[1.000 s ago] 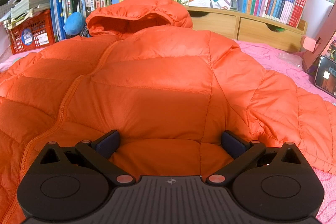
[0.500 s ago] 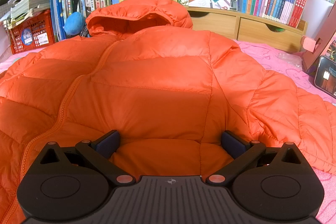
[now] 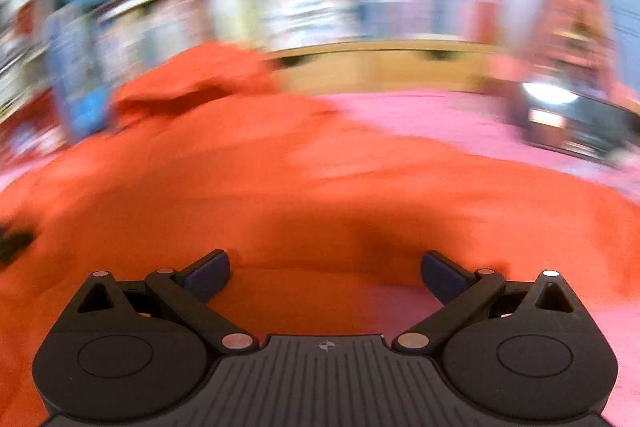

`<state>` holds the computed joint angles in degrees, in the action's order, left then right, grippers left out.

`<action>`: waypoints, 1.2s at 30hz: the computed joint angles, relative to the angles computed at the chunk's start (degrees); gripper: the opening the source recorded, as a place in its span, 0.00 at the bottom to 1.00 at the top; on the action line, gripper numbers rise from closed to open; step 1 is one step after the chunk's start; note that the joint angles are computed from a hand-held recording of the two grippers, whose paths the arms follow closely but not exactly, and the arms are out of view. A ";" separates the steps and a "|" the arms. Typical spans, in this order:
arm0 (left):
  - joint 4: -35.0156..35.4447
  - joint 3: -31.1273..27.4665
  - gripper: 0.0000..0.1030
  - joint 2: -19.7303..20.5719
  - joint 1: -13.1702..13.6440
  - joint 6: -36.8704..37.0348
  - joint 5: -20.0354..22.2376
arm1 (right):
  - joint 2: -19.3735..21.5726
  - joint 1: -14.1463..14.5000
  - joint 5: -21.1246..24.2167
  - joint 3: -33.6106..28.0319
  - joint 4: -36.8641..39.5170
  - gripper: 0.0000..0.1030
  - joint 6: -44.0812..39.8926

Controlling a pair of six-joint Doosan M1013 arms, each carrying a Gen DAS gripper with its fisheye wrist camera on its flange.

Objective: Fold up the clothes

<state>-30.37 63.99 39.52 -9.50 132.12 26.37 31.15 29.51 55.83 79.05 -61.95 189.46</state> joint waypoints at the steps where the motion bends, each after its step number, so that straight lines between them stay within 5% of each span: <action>1: 0.38 -0.36 0.81 0.20 0.03 -0.69 0.54 | -0.48 0.18 4.68 0.86 -0.50 1.00 3.92; 4: 1.71 -0.09 0.82 0.02 -0.14 -1.67 0.45 | -2.38 0.65 14.54 4.92 -1.93 1.00 17.91; 6: 2.45 0.08 0.83 -0.10 -0.25 -2.09 0.29 | -3.76 0.40 16.91 7.40 -0.62 1.00 25.38; 14: 4.62 0.13 0.85 -0.19 -0.50 -4.05 0.10 | -4.81 -2.51 16.63 8.78 2.26 0.99 29.10; 15: 4.82 0.11 0.85 -0.19 -0.52 -4.23 0.10 | -4.94 -3.06 15.56 8.93 1.80 0.94 28.80; 17: 5.25 0.11 0.86 -0.20 -0.59 -4.60 0.06 | -5.08 -4.30 14.02 8.41 2.16 0.49 26.07; 20: 5.78 0.15 0.87 -0.21 -0.66 -4.99 -0.07 | -5.32 -6.05 12.41 7.97 1.45 0.20 22.69; 25: 6.51 0.20 0.87 -0.21 -0.74 -5.63 -0.30 | -4.39 -4.21 19.09 8.40 -15.45 0.21 20.32; 27: 6.72 0.20 0.88 -0.18 -0.76 -5.87 -0.33 | -4.52 -4.64 17.54 8.26 -12.49 0.27 16.83; 32: 7.19 0.07 0.90 -0.12 -0.78 -6.51 -0.12 | -4.85 -2.98 15.53 8.09 -6.43 0.78 8.93; 36: 8.52 -0.37 0.97 0.07 -0.85 -8.18 0.42 | -5.59 -0.98 14.21 8.06 -5.05 0.89 3.52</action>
